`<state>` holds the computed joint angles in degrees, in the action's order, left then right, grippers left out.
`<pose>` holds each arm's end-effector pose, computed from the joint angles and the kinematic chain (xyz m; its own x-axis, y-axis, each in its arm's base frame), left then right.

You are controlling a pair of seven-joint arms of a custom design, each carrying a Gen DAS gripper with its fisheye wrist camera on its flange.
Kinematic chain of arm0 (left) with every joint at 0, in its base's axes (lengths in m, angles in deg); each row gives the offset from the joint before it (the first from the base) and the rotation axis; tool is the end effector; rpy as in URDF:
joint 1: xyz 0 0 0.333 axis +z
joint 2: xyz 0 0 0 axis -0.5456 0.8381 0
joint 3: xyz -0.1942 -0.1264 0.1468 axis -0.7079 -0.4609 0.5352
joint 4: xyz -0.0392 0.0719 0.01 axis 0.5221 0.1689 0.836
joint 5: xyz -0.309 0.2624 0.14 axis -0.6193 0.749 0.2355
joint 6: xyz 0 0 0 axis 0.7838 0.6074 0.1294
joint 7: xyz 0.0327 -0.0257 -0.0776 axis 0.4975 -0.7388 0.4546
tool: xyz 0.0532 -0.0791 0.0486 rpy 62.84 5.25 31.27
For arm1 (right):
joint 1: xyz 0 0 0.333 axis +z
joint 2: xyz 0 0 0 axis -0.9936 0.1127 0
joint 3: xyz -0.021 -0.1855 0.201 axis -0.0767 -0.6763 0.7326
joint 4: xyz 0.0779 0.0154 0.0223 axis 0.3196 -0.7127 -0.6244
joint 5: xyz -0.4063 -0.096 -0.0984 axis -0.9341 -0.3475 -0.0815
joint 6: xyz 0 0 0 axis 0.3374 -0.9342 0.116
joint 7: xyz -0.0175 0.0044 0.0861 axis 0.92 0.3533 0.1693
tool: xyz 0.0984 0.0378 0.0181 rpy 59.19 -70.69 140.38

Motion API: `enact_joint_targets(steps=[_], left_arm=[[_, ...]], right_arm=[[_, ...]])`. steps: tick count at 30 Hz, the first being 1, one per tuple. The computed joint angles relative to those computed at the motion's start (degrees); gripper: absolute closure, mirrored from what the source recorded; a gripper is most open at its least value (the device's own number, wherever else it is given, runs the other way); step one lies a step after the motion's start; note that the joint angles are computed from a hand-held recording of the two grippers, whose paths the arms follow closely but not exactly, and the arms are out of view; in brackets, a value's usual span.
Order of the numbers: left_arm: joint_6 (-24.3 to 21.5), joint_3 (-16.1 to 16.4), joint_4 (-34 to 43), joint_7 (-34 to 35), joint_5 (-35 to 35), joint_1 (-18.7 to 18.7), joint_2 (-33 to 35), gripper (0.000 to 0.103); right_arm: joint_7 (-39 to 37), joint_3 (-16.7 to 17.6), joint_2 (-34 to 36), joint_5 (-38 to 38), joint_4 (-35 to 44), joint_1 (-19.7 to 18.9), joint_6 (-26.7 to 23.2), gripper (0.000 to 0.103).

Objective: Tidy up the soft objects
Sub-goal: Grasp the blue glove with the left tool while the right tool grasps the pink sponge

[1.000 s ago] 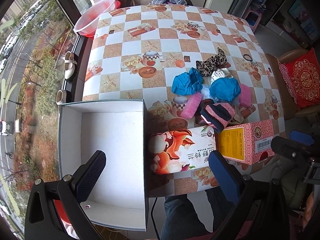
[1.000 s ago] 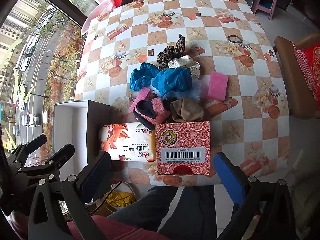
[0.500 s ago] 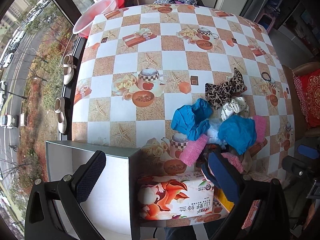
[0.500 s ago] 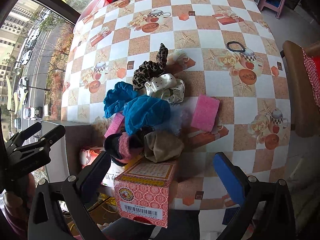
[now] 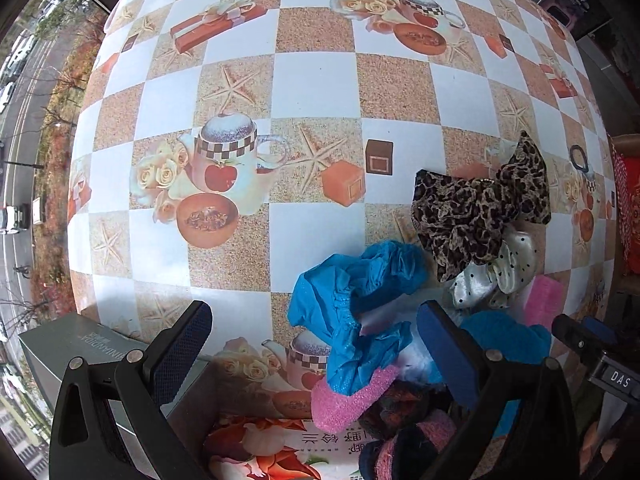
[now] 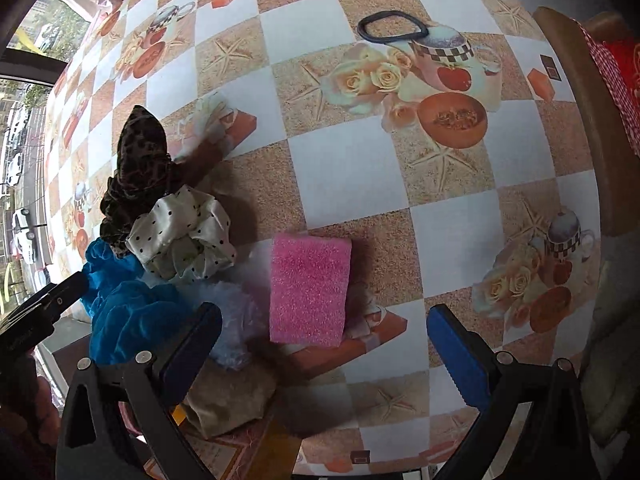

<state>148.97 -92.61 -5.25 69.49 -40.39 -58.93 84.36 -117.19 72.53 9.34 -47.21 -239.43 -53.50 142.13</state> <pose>0.5858 -0.3966 0.3756 -0.9959 0.0792 -0.0440 0.0749 0.9928 0.0932 0.3339 0.2336 0.3212 -0.9272 0.2888 -0.2387 0.2496 0.9512 0.1814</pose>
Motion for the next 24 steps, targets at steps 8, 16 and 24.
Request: enact_joint_targets(steps=[8, 16, 24], left_arm=[[0.86, 1.08, -1.09, -3.90, 5.48, -2.43, 1.77, 0.018], [-4.46, 0.95, 4.17, -2.98, 4.38, -2.60, 6.11, 0.076], [-8.43, -0.55, 6.34, 0.59, -3.32, -0.21, 2.60, 0.090]], right_arm=[[-2.92, -2.88, 6.46, 3.56, -1.27, 0.96, 7.00, 0.000], [-15.53, -3.88, 8.92, 5.93, 4.14, 0.85, -2.33, 0.026], [-6.75, 2.61, 0.71, 0.63, 0.73, -1.48, -4.59, 0.052]])
